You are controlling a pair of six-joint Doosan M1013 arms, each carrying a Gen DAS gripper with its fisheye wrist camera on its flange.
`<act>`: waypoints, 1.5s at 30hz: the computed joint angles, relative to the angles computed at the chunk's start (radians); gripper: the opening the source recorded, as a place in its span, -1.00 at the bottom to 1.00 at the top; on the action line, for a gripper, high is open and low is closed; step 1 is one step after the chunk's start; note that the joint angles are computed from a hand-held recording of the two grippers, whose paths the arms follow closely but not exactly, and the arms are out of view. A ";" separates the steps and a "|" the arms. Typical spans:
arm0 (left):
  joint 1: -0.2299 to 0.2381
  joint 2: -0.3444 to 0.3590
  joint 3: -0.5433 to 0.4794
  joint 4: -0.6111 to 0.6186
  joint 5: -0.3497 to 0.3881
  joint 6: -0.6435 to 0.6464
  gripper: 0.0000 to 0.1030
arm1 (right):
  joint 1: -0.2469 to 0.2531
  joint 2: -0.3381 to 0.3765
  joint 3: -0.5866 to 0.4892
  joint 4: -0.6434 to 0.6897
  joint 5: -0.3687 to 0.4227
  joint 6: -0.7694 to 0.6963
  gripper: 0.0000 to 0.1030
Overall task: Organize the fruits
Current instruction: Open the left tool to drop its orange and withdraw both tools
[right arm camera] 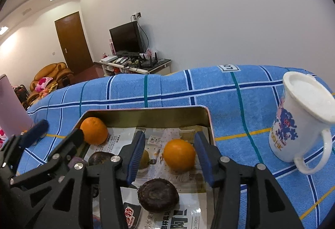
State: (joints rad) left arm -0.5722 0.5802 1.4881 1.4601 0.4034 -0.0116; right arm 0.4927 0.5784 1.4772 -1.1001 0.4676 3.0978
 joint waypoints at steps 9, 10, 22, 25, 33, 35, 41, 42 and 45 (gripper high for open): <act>0.018 -0.023 0.041 0.145 0.011 -0.249 1.00 | 0.039 -0.018 0.042 -0.322 0.121 0.305 0.64; 0.015 -0.022 0.043 0.143 0.019 -0.245 1.00 | 0.045 -0.016 0.040 -0.339 0.148 0.308 0.64; 0.001 -0.031 0.067 0.203 0.076 -0.293 1.00 | 0.084 -0.016 0.060 -0.456 0.271 0.388 0.64; -0.002 -0.032 0.069 0.197 0.095 -0.282 1.00 | 0.088 -0.018 0.068 -0.491 0.285 0.432 0.64; -0.005 -0.044 0.094 0.244 0.127 -0.341 1.00 | 0.097 -0.020 0.078 -0.527 0.319 0.471 0.64; -0.002 -0.050 0.104 0.259 0.124 -0.366 1.00 | 0.102 -0.021 0.081 -0.539 0.336 0.483 0.64; 0.002 -0.062 0.122 0.265 0.115 -0.371 1.00 | 0.118 -0.021 0.085 -0.557 0.364 0.491 0.64; 0.003 -0.066 0.128 0.265 0.115 -0.369 1.00 | 0.120 -0.020 0.085 -0.557 0.366 0.488 0.64; 0.004 -0.077 0.145 0.263 0.109 -0.365 1.00 | 0.129 -0.018 0.082 -0.555 0.375 0.476 0.64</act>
State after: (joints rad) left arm -0.5677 0.5034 1.6330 1.7236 0.5128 -0.3766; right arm 0.6219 0.5601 1.5592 -1.6555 0.8428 3.5743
